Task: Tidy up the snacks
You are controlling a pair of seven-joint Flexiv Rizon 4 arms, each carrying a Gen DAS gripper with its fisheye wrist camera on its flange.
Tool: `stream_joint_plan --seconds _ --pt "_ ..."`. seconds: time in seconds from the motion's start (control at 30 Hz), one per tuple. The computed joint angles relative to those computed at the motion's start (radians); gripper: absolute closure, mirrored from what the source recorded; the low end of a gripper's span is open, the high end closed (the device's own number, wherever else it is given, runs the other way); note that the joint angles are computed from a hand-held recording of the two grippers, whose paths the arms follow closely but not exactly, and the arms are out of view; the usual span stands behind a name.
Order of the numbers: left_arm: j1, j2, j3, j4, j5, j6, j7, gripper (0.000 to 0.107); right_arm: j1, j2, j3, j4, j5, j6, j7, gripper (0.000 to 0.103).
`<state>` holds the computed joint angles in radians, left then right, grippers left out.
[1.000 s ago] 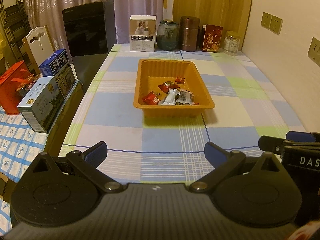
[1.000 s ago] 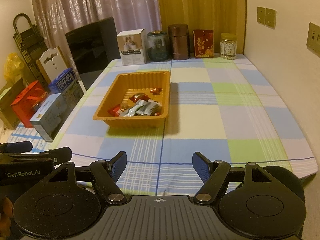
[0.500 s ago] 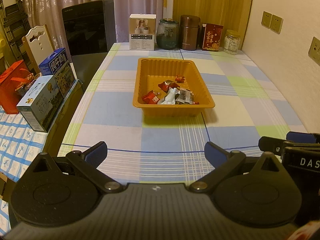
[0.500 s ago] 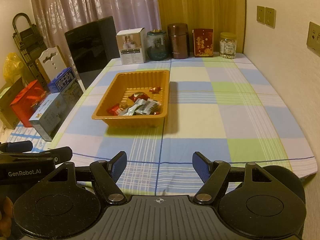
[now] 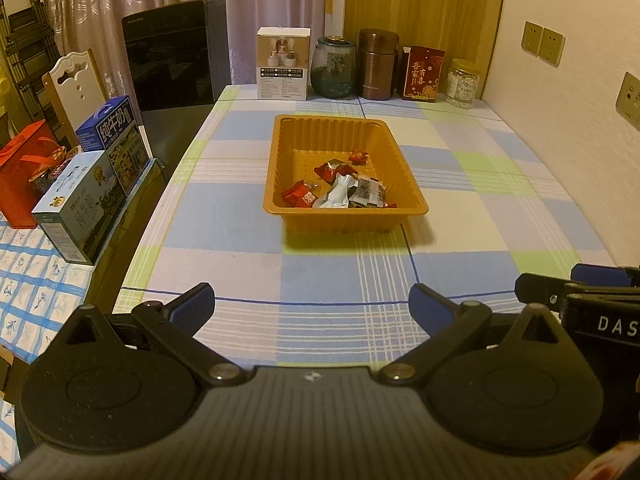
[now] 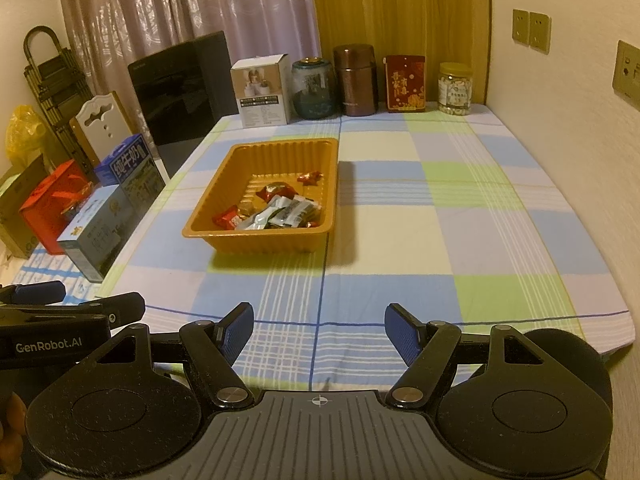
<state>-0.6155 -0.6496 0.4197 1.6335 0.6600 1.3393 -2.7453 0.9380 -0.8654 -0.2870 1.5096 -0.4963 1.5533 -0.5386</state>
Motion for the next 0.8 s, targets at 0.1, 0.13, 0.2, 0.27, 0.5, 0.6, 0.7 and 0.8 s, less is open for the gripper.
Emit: stream_joint_plan --seconds 0.1,0.13,0.2,0.27,0.5,0.6,0.7,0.8 --pt "0.000 -0.001 0.000 -0.001 0.002 -0.001 -0.002 0.004 -0.001 0.000 0.001 0.000 0.000 0.000 -0.002 0.031" --pt "0.001 -0.001 -0.001 -0.001 0.002 0.000 -0.002 0.004 -0.001 0.000 0.002 -0.001 0.001 -0.001 -0.002 0.031" --pt "0.002 -0.001 -0.002 -0.001 0.003 0.000 -0.002 0.004 0.000 0.001 0.000 0.001 0.002 -0.001 -0.001 0.031" --pt "0.002 -0.001 -0.002 0.000 0.002 0.001 -0.002 0.004 0.000 0.000 0.001 -0.001 0.002 -0.001 -0.001 0.031" --pt "0.001 -0.001 -0.002 -0.001 0.004 0.000 -0.004 0.004 -0.002 0.000 0.003 -0.001 0.001 -0.001 -0.003 0.031" --pt "0.002 -0.001 -0.003 0.000 0.003 0.000 -0.005 0.004 -0.001 0.000 0.002 0.001 0.002 0.000 -0.002 0.031" --pt "0.001 -0.003 -0.001 0.001 0.004 0.002 -0.007 0.004 0.000 -0.001 0.002 0.004 0.002 0.001 -0.002 0.031" --pt "0.001 -0.002 -0.001 0.001 0.004 0.003 -0.007 0.004 0.002 0.000 -0.001 0.006 0.004 0.003 -0.001 0.031"
